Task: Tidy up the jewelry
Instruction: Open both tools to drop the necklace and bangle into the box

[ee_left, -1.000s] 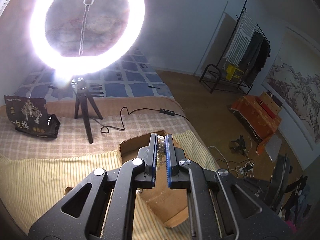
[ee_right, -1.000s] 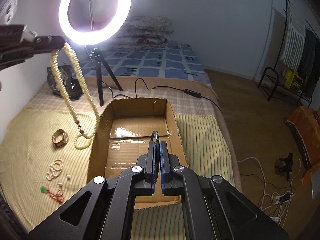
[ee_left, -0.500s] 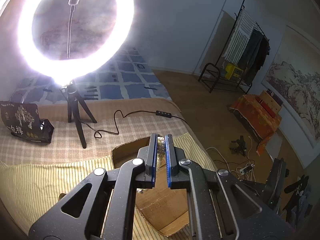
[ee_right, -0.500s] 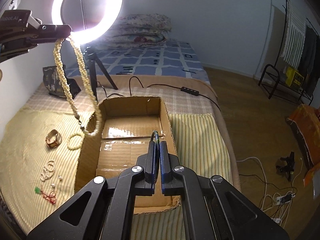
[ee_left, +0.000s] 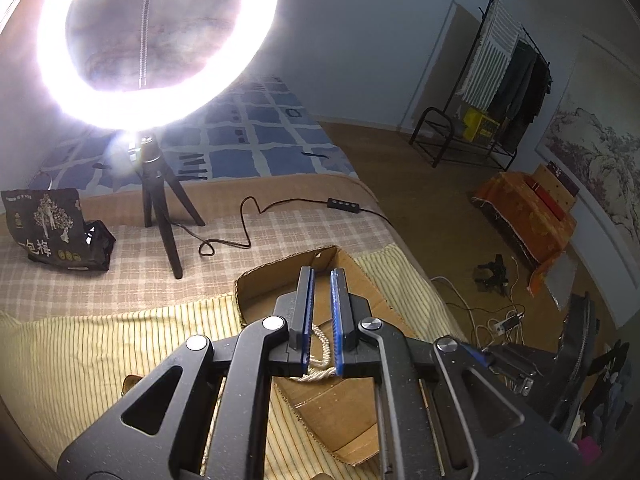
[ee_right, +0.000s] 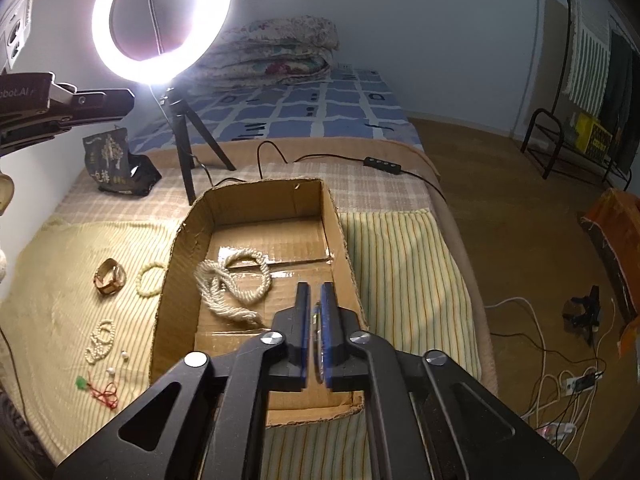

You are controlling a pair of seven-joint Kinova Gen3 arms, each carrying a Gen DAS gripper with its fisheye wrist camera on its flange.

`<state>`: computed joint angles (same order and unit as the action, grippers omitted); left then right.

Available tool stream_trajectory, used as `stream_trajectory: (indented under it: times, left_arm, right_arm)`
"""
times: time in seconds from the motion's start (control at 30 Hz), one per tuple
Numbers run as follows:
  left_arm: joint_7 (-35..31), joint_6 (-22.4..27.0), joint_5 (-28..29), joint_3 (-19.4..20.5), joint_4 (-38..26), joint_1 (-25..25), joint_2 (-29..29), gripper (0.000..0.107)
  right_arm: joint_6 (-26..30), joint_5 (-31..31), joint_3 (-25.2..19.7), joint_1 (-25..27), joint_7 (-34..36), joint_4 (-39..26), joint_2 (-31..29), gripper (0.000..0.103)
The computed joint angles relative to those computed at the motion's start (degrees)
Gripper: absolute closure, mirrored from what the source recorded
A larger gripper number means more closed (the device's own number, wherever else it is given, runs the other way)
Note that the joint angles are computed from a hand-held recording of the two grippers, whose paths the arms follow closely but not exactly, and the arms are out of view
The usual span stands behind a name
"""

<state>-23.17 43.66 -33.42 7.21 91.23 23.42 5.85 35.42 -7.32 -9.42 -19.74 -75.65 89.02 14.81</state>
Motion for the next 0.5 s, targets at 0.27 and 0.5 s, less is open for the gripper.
stream_trajectory:
  times: [0.27,0.5]
  left_arm:
    - [1.1,0.5,-0.1,1.0,2.7,-0.3,-2.4,0.101]
    - [3.7,3.3,-2.2,3.9,5.0,-1.0,-6.8,0.101]
  right_arm:
    - [-0.3,0.1,0.2,-0.4,-1.0,1.0,-2.3,0.068]
    - [0.1,2.7,0.5,-2.0,-4.2,2.0,-5.7,0.068]
